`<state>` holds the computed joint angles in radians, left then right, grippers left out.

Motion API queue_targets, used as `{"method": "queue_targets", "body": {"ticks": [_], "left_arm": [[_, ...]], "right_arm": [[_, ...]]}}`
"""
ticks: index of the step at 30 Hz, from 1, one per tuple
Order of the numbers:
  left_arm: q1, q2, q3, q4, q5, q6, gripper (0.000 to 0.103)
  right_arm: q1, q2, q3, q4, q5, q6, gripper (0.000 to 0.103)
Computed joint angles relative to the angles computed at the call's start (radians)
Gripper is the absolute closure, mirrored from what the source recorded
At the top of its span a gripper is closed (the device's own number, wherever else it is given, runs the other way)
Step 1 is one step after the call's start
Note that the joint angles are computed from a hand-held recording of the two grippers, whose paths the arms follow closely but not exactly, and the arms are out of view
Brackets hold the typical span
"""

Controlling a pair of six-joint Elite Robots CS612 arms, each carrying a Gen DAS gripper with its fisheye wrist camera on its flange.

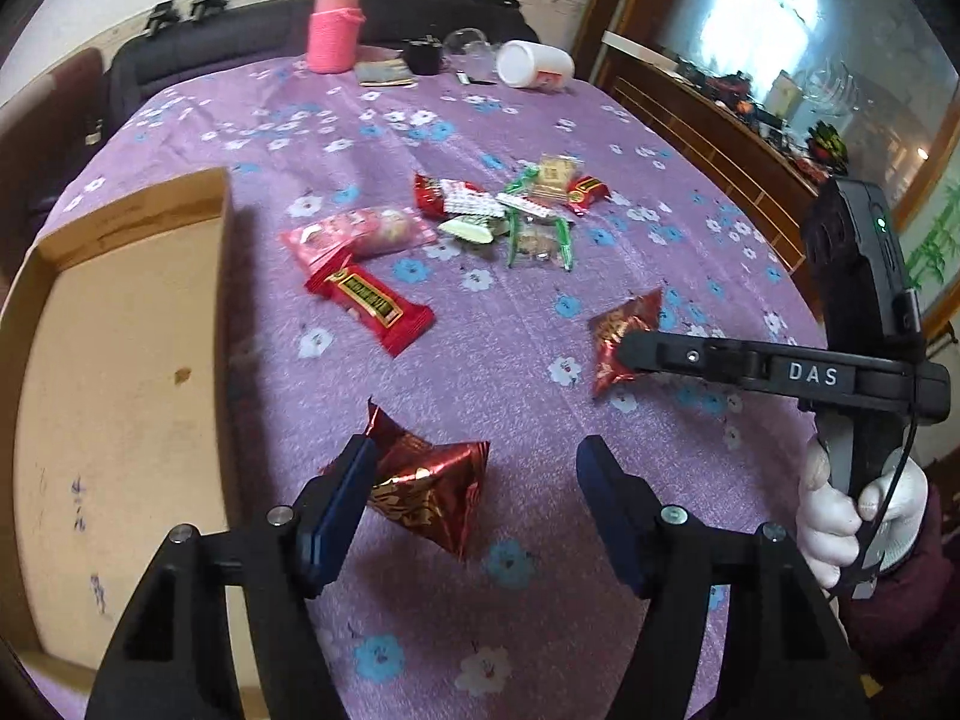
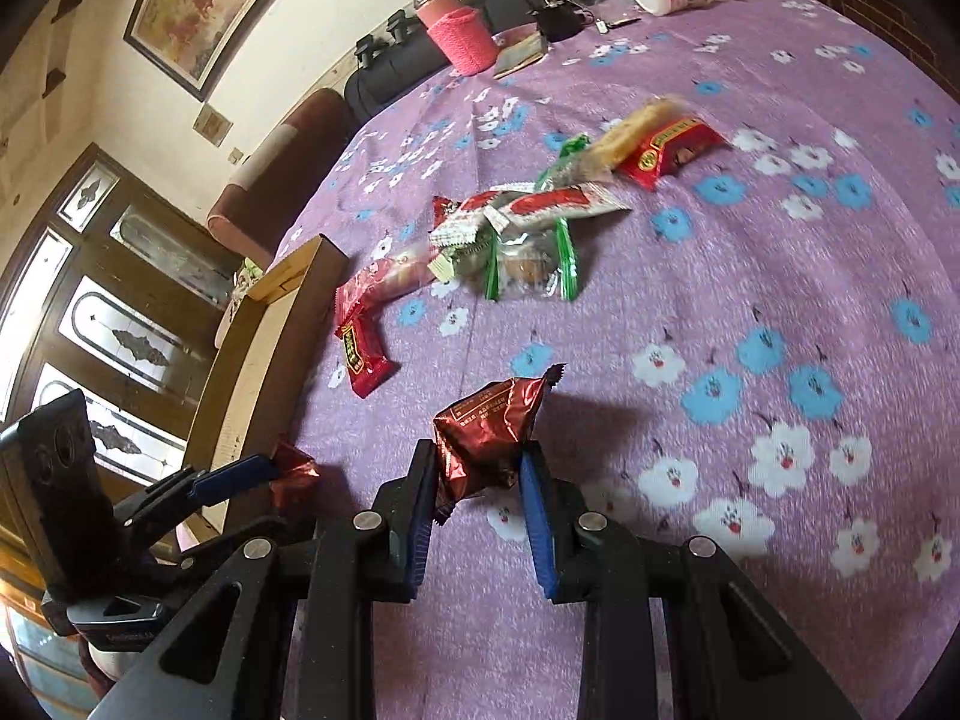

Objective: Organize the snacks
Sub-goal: 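Drop the red foil candy into the cardboard box with the left tool while the right tool carries its candy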

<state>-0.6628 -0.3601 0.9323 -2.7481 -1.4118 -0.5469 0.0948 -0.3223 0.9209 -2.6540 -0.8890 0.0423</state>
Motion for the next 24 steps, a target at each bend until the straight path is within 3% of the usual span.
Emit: {"method": "queue_targets", "body": {"ticks": [5,7,9,12,17,18,20,21,24], "left_arm": [[-0.020,0.018,-0.039,0.057,0.106,0.026,0.030],[-0.033,0.034,-0.071,0.103,0.196,0.061,0.022],[-0.046,0.055,-0.111,0.165,0.288,0.084,0.020],[-0.048,0.061,-0.113,0.143,0.295,0.113,0.020],[-0.041,0.055,-0.100,0.147,0.308,0.085,0.022],[-0.042,0.056,-0.103,0.157,0.314,0.082,0.027],[-0.041,0.054,-0.102,0.149,0.319,0.102,0.073],[-0.032,0.051,-0.101,0.142,0.272,0.096,0.074],[-0.028,0.046,-0.091,0.112,0.256,0.077,0.083]], "right_arm": [[0.002,-0.002,0.006,0.003,0.013,-0.009,0.074],[0.003,-0.005,0.012,0.003,0.016,-0.018,0.074],[0.004,-0.007,0.016,0.006,0.018,-0.025,0.074],[0.004,-0.008,0.019,0.001,0.016,-0.025,0.074],[0.000,-0.003,0.015,-0.004,0.023,-0.020,0.074],[0.000,-0.001,0.012,-0.003,0.026,-0.017,0.074],[0.000,0.002,0.010,-0.004,0.033,-0.014,0.074],[0.000,0.002,0.011,-0.005,0.035,-0.012,0.074],[0.001,0.004,0.009,-0.006,0.038,-0.011,0.074]]}}
